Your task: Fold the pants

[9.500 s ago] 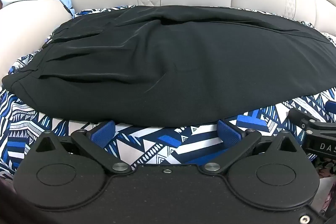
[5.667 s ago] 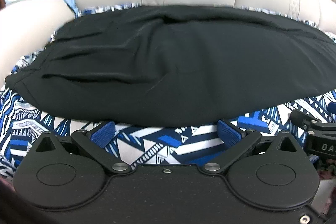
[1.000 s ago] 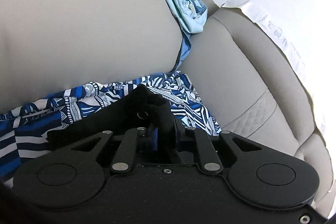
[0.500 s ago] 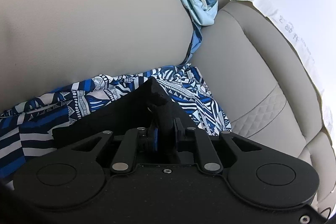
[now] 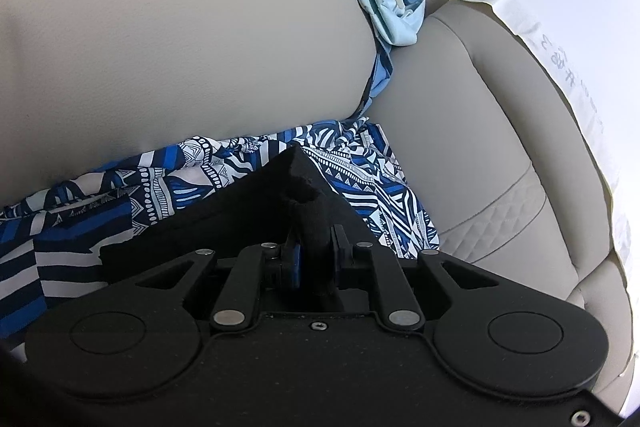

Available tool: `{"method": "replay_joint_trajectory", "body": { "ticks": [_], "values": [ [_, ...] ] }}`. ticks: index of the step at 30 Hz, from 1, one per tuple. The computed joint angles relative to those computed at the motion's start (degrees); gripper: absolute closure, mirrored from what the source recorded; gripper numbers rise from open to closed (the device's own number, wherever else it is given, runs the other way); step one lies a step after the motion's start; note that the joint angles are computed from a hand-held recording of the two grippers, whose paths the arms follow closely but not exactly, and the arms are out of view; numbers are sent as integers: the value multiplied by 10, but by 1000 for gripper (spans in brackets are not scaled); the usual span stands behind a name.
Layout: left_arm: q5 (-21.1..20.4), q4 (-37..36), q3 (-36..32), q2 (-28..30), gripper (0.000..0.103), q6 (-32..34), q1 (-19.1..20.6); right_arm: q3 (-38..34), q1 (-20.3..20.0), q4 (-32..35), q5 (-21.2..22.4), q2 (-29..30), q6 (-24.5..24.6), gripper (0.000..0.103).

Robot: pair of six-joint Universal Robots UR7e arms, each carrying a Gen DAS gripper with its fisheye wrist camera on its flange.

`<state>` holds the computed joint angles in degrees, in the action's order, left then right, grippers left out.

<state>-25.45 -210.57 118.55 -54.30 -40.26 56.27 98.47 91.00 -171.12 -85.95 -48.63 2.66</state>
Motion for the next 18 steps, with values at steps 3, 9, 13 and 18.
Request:
{"method": "replay_joint_trajectory", "body": {
  "ticks": [3,9,13,18],
  "values": [
    [0,3,1,-1,90,-5,0,-11,7,10,18,20,0,60],
    [-6,5,4,-6,90,-13,2,-30,22,94,50,41,-11,59],
    [-5,6,6,-8,90,-15,1,-28,27,76,69,57,0,58],
    [-1,21,6,-10,89,-30,2,-63,35,52,61,96,38,57]
  ]
}}
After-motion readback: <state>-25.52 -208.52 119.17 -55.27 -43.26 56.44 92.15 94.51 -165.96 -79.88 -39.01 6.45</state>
